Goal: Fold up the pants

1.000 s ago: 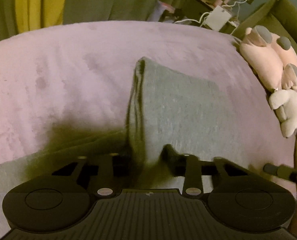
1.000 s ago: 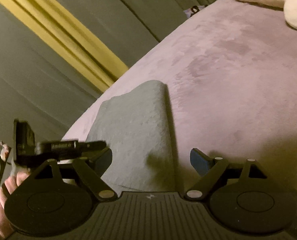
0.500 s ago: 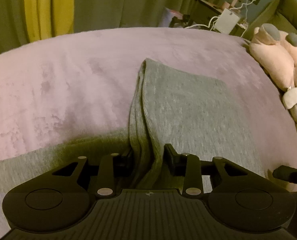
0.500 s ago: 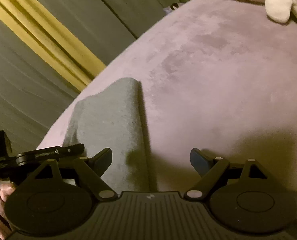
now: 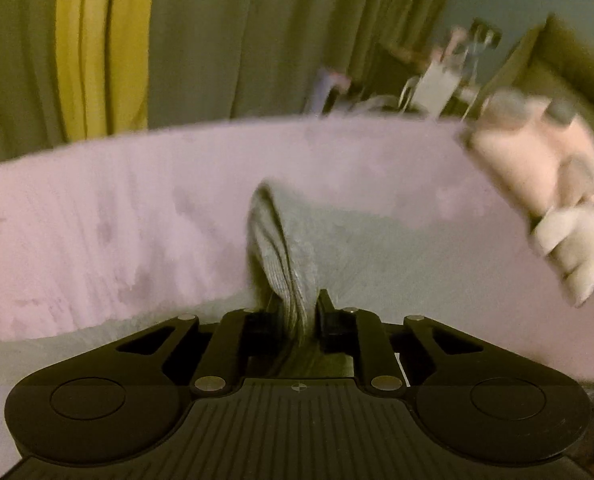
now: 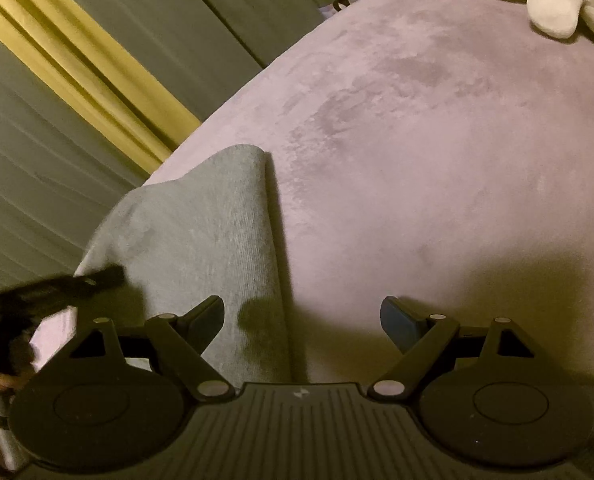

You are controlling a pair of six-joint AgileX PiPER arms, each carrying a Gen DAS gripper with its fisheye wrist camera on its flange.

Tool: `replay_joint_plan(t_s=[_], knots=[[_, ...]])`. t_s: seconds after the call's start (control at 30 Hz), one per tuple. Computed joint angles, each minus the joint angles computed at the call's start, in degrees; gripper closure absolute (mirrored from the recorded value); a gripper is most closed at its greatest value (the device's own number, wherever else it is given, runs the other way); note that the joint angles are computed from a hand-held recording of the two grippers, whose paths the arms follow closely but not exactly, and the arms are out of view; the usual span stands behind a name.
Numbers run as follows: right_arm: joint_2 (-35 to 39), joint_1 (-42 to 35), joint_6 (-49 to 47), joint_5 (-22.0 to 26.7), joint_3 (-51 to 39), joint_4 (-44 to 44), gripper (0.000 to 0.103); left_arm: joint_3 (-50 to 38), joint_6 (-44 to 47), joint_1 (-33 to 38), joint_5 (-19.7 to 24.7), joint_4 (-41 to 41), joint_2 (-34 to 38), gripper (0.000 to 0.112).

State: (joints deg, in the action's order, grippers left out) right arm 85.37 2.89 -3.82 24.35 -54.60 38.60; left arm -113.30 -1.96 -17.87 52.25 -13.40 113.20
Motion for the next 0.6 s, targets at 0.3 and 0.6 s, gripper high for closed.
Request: replay_joint_plan(t_s=[0.3,0.6], knots=[[-3.86,3.53,0.35,0.61,0.77,-2.48,0.014,29.47,-19.05,2.61,-8.02,11.51,-28.9,0.093],[-2.94,10.53,7.91,4.99,-2.91,-12.96,0.011,51.88,-32.66,7.35,-11.39,22.18,-34.93,0.063]])
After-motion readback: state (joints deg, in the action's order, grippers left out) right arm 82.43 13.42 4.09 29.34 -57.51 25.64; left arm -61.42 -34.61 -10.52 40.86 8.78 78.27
